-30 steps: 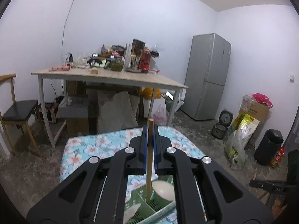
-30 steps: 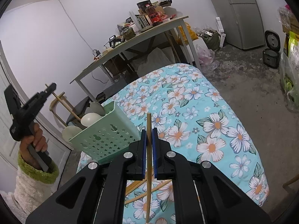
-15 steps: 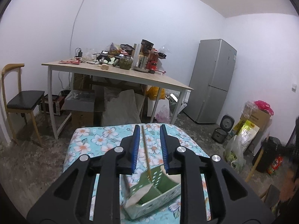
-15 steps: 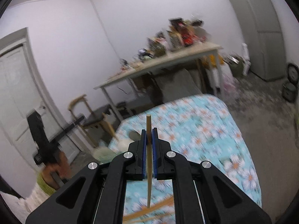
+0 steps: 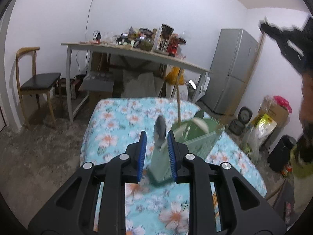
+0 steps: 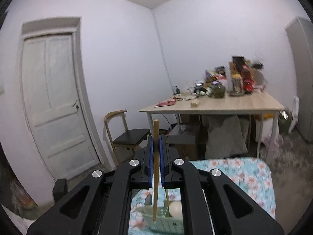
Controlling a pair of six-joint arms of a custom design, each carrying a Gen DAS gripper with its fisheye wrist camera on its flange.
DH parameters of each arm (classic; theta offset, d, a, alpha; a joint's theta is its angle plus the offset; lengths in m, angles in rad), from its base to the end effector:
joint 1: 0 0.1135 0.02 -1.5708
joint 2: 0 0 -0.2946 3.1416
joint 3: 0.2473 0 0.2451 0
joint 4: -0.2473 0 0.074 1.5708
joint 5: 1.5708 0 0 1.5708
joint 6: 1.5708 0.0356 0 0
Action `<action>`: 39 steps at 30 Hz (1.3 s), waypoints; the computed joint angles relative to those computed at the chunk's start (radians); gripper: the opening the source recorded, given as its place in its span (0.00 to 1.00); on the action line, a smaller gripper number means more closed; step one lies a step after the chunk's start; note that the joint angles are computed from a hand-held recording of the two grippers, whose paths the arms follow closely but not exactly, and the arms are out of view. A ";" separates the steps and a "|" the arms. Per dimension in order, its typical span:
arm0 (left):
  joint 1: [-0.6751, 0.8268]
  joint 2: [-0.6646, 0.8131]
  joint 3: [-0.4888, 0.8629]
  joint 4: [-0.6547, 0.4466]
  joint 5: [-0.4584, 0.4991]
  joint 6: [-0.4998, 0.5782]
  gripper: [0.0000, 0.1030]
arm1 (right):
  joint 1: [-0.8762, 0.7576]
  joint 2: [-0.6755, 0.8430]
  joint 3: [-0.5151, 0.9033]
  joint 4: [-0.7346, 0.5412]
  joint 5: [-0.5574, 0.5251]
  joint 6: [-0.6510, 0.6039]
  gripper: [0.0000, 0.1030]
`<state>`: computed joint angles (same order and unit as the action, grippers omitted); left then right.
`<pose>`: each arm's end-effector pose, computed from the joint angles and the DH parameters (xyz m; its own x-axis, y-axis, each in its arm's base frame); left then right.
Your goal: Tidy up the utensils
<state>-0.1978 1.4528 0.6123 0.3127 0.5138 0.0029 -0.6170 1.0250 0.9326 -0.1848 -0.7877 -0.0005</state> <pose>0.2704 -0.0720 0.2162 -0.4921 0.1012 -0.8646 0.5889 0.7702 -0.2450 0.1814 -0.0978 0.3760 -0.2231 0.1579 -0.9619 -0.1479 0.9699 0.1935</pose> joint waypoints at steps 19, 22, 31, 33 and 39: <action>0.046 0.086 -0.028 0.034 0.047 0.015 0.20 | 0.449 0.154 -0.126 0.201 0.552 -0.354 0.06; 0.045 0.096 -0.028 0.035 0.049 0.017 0.20 | 0.483 0.175 -0.140 0.191 0.602 -0.399 0.06; 0.017 0.101 -0.030 0.020 0.049 0.042 0.20 | 0.277 0.113 -0.104 0.037 0.346 -0.280 0.36; 0.004 0.102 -0.030 0.014 0.048 0.047 0.20 | 0.163 0.090 -0.097 -0.013 0.213 -0.240 0.39; -0.039 0.108 -0.035 0.002 0.052 0.068 0.21 | -0.173 0.078 -0.124 -0.172 -0.063 -0.249 0.41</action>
<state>-0.2369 1.5603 0.5777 0.3146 0.5660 0.0707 -0.7904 1.1032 0.8088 -0.3566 -0.8508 -0.2499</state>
